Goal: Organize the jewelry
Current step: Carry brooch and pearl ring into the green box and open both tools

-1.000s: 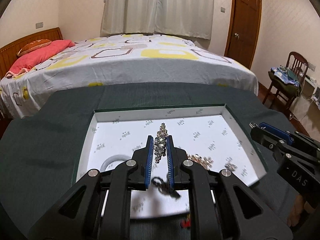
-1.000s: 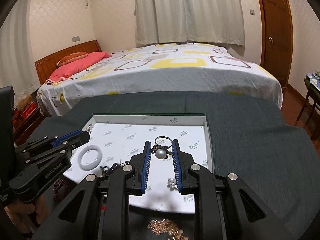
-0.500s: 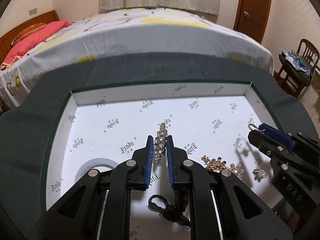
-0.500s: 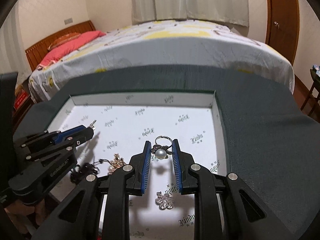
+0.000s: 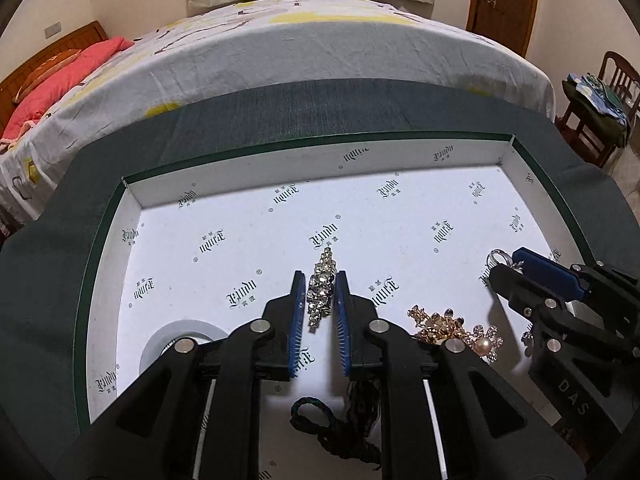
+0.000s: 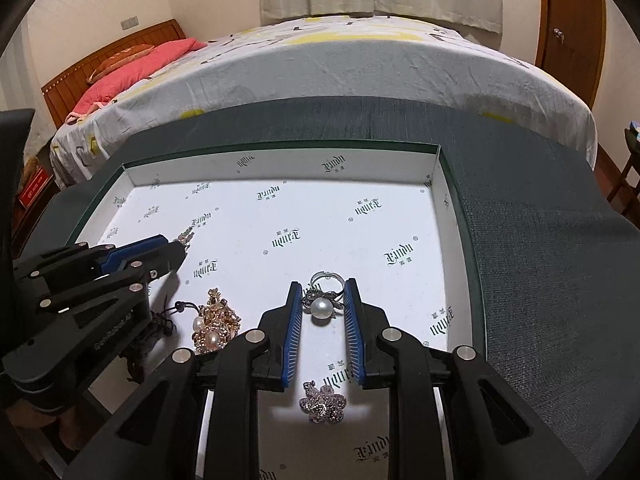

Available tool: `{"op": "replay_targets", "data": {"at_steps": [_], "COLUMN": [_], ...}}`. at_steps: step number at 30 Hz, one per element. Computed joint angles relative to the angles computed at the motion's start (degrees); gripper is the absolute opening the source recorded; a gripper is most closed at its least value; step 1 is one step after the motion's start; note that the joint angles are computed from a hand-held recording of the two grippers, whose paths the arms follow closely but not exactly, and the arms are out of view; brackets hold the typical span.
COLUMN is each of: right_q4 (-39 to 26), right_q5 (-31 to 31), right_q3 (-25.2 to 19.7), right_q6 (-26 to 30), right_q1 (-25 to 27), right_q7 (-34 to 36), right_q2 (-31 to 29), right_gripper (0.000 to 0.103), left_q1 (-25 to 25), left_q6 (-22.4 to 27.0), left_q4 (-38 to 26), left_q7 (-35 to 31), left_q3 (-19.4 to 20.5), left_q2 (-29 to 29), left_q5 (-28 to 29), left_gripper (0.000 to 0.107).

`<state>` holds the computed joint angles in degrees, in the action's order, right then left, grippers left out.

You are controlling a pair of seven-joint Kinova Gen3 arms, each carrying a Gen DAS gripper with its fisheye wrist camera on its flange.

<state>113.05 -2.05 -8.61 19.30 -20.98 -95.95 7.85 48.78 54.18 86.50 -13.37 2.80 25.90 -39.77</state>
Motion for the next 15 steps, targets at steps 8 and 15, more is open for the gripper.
{"op": "replay_targets", "data": {"at_steps": [8,15], "right_q4": [1.44,3.08], "right_q5": [-2.8,-11.08], "right_q3": [-0.71,-1.38], "right_q6": [-2.57,-3.22], "right_q1": [1.04,3.97], "right_q7": [2.32,9.16], "right_q2": [-1.35,-6.02], "right_gripper": [0.039,0.04], "left_q1": [1.74,4.4], "left_q6": [-1.65,-1.06], "left_q4": [2.47,6.72], "left_q7": [4.21,14.59], "left_q3": [-0.83,-0.23], "left_q2": [-1.64,-5.5], "left_q5": [-3.44,-10.8], "left_gripper": [0.055,0.069]}}
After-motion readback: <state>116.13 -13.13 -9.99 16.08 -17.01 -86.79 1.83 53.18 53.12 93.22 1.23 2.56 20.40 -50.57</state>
